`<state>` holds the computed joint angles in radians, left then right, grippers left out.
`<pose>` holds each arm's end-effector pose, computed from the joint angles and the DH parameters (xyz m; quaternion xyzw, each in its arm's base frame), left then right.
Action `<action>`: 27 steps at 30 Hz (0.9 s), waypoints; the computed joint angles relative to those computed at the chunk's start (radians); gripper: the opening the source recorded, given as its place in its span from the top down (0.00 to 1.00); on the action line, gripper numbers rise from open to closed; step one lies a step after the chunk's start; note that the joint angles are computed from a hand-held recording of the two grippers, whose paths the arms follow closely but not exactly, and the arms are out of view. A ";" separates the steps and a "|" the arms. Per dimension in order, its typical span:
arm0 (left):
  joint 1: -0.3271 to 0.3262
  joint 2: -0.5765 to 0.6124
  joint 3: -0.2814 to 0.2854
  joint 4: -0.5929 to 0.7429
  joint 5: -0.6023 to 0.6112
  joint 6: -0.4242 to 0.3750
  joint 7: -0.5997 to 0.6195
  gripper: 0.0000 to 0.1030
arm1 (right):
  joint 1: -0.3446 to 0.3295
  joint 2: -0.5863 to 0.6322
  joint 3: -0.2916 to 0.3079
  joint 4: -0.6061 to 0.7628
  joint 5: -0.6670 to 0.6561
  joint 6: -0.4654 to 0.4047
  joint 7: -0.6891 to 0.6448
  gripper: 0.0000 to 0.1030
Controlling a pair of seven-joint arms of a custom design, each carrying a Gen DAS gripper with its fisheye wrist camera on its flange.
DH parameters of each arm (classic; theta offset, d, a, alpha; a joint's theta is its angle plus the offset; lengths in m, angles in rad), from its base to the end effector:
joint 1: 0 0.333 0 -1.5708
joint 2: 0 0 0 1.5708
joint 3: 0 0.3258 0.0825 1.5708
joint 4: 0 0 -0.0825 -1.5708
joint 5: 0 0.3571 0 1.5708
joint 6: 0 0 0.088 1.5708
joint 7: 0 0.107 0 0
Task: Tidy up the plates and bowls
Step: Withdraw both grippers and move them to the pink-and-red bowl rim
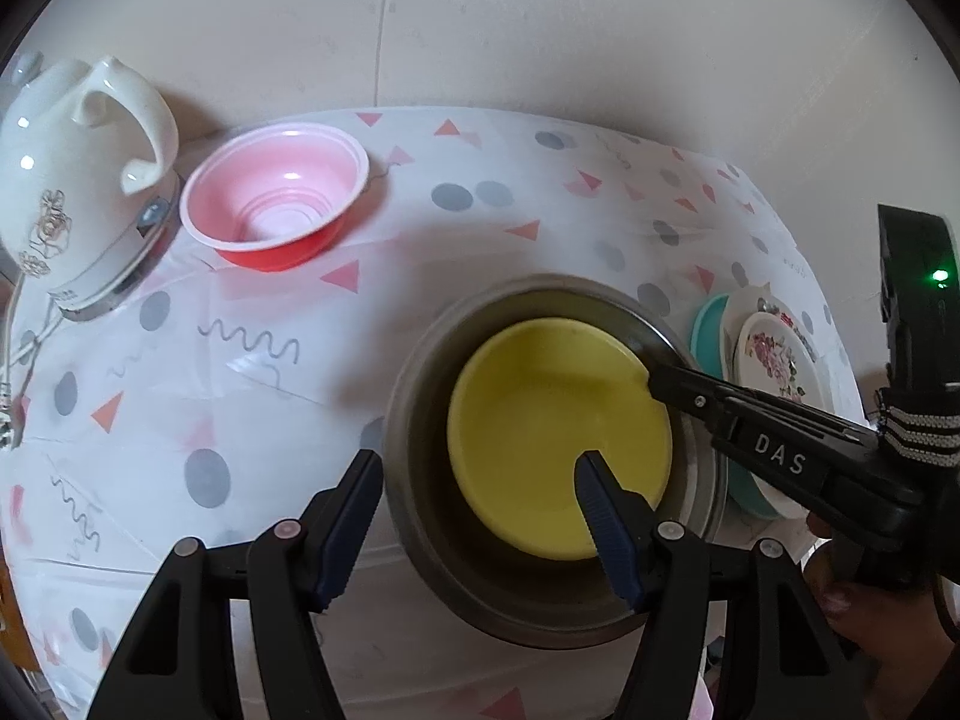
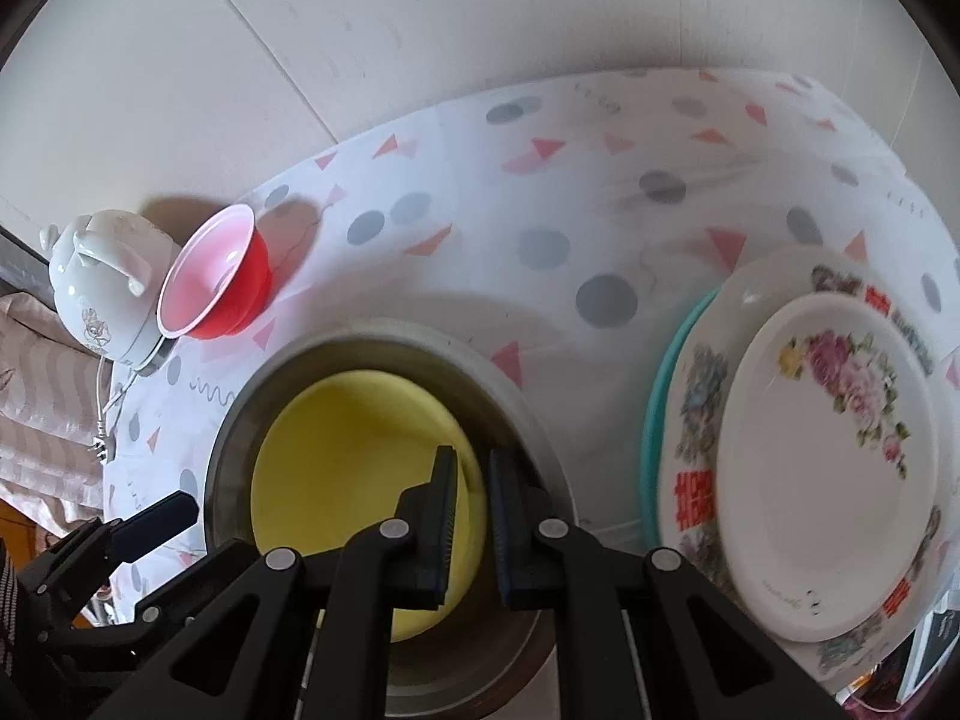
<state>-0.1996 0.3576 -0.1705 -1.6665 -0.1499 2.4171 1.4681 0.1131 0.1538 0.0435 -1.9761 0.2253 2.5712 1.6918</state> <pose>0.6298 -0.2291 0.4650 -0.6361 0.7412 -0.2130 0.0275 0.5963 0.0893 0.4634 -0.6419 0.7306 -0.0646 0.2235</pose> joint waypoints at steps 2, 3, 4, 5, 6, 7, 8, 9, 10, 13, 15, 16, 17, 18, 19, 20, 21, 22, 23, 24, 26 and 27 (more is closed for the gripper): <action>-0.001 -0.004 0.005 -0.005 0.006 0.015 -0.006 0.35 | -0.002 -0.006 0.001 -0.009 0.011 0.020 -0.002 0.89; -0.004 -0.007 0.010 -0.009 0.015 0.024 -0.015 0.35 | -0.003 -0.010 0.003 -0.014 0.022 0.032 -0.007 0.89; -0.004 -0.008 0.014 -0.011 0.021 0.031 -0.024 0.35 | -0.004 -0.010 0.003 -0.014 0.028 0.036 -0.010 0.89; -0.004 -0.008 0.018 -0.010 0.025 0.036 -0.034 0.35 | -0.005 -0.011 0.005 -0.014 0.039 0.038 -0.017 0.89; -0.001 -0.006 0.018 -0.008 0.025 0.034 -0.040 0.35 | -0.004 -0.011 0.005 -0.016 0.042 0.041 -0.016 0.89; 0.002 -0.004 0.019 -0.006 0.025 0.033 -0.046 0.35 | -0.004 -0.012 0.006 -0.017 0.047 0.043 -0.018 0.89; 0.003 -0.003 0.021 -0.004 0.027 0.033 -0.052 0.35 | -0.004 -0.013 0.006 -0.020 0.052 0.045 -0.020 0.89; 0.002 -0.002 0.024 -0.005 0.032 0.033 -0.063 0.35 | -0.004 -0.013 0.007 -0.021 0.057 0.043 -0.024 0.89; 0.003 0.000 0.027 -0.003 0.037 0.032 -0.072 0.35 | -0.004 -0.012 0.007 -0.020 0.062 0.041 -0.026 0.89; 0.006 0.005 0.029 0.002 0.045 0.027 -0.086 0.35 | -0.003 -0.006 0.009 -0.014 0.070 0.034 -0.032 0.89; 0.007 0.006 0.030 0.002 0.053 0.025 -0.092 0.35 | -0.002 -0.002 0.009 -0.011 0.072 0.032 -0.032 0.89; 0.007 0.007 0.032 0.003 0.058 0.025 -0.097 0.35 | -0.003 -0.001 0.010 -0.009 0.076 0.032 -0.035 0.89; 0.007 0.007 0.032 0.003 0.061 0.026 -0.099 0.35 | -0.004 0.001 0.011 -0.007 0.081 0.032 -0.040 0.89; 0.009 0.009 0.033 0.005 0.062 0.023 -0.101 0.35 | -0.005 0.003 0.013 -0.005 0.086 0.032 -0.045 0.89; 0.009 0.012 0.034 0.011 0.065 0.018 -0.104 0.35 | -0.006 0.004 0.013 -0.002 0.090 0.031 -0.049 0.89; 0.007 0.015 0.037 0.015 0.074 0.013 -0.114 0.35 | -0.007 0.006 0.014 0.002 0.094 0.031 -0.053 0.89; 0.006 0.014 0.039 0.013 0.079 0.013 -0.119 0.35 | -0.007 0.007 0.015 0.004 0.097 0.031 -0.056 0.89; 0.006 0.014 0.041 0.014 0.084 0.011 -0.125 0.35 | -0.007 0.009 0.015 0.007 0.099 0.032 -0.059 0.89; 0.007 0.015 0.042 0.015 0.087 0.010 -0.130 0.35 | -0.007 0.010 0.015 0.009 0.100 0.032 -0.059 0.89; 0.006 0.017 0.044 0.017 0.092 0.008 -0.137 0.35 | -0.009 0.011 0.016 0.010 0.105 0.032 -0.063 0.89; 0.005 0.019 0.048 0.019 0.103 0.006 -0.153 0.35 | -0.011 0.012 0.018 0.014 0.116 0.032 -0.070 0.89; 0.006 0.020 0.050 0.021 0.108 0.004 -0.159 0.35 | -0.011 0.015 0.018 0.019 0.118 0.032 -0.071 0.89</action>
<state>-0.1938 0.3776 -0.1204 -1.6455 -0.0419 2.4212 1.3091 0.1025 0.1692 0.0614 -1.9572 0.3434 2.6032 1.6211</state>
